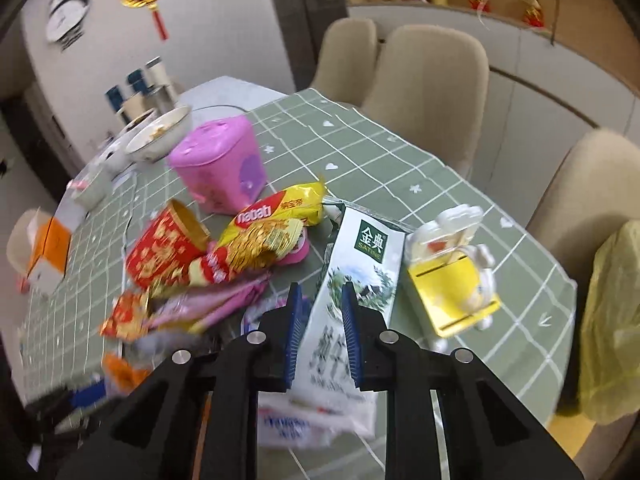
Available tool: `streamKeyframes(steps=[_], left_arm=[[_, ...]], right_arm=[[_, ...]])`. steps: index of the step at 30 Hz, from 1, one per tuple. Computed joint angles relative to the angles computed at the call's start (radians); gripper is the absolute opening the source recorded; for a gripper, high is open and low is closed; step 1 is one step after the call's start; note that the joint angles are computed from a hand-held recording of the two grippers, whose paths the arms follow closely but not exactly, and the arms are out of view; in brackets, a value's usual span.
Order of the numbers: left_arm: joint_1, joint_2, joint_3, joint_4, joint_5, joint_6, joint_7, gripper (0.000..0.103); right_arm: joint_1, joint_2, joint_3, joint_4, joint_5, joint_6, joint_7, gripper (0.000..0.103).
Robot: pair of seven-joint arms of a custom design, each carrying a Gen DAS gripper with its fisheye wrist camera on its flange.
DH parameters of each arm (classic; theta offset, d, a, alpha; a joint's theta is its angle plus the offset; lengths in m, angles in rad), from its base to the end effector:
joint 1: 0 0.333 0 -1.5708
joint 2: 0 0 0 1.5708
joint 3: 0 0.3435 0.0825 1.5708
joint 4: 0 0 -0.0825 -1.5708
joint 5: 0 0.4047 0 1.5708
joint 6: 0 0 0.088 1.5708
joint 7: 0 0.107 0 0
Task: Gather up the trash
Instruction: 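Grasp the orange chip bag with the left tool while the right tool grasps the white milk carton, then carry the chip bag with the left tool into the yellow-lined bin and release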
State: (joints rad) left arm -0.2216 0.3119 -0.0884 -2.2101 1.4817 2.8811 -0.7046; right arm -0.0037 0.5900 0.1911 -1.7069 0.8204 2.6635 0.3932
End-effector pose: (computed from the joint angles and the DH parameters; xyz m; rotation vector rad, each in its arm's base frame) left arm 0.5196 -0.2262 0.2556 -2.3681 1.2805 -0.7293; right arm 0.7256 0.0965 0.2945 -2.2089 1.1148 -0.1804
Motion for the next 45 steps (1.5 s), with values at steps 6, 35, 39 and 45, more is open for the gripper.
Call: streamKeyframes(steps=[6,35,39,45], left_arm=[[-0.046,-0.021,-0.03,-0.003,-0.241,-0.144,0.097,0.025],[-0.075,-0.06,-0.015,-0.044,-0.071,-0.113,-0.165,0.025],[-0.067,-0.084,-0.033,-0.064,-0.02,-0.143,-0.244,0.023],[-0.075,-0.133,-0.074,-0.058,-0.017,-0.268,-0.255,0.023]], right_arm=[[-0.059,-0.007,0.002,0.011,0.041,-0.088,-0.104,0.023],[-0.035,0.069,0.002,0.083,-0.148,-0.115,0.164,0.048],[-0.076,-0.027,0.012,0.014,-0.076,-0.161,0.022,0.048],[-0.104,-0.13,-0.003,-0.015,0.066,-0.218,-0.191,0.048]])
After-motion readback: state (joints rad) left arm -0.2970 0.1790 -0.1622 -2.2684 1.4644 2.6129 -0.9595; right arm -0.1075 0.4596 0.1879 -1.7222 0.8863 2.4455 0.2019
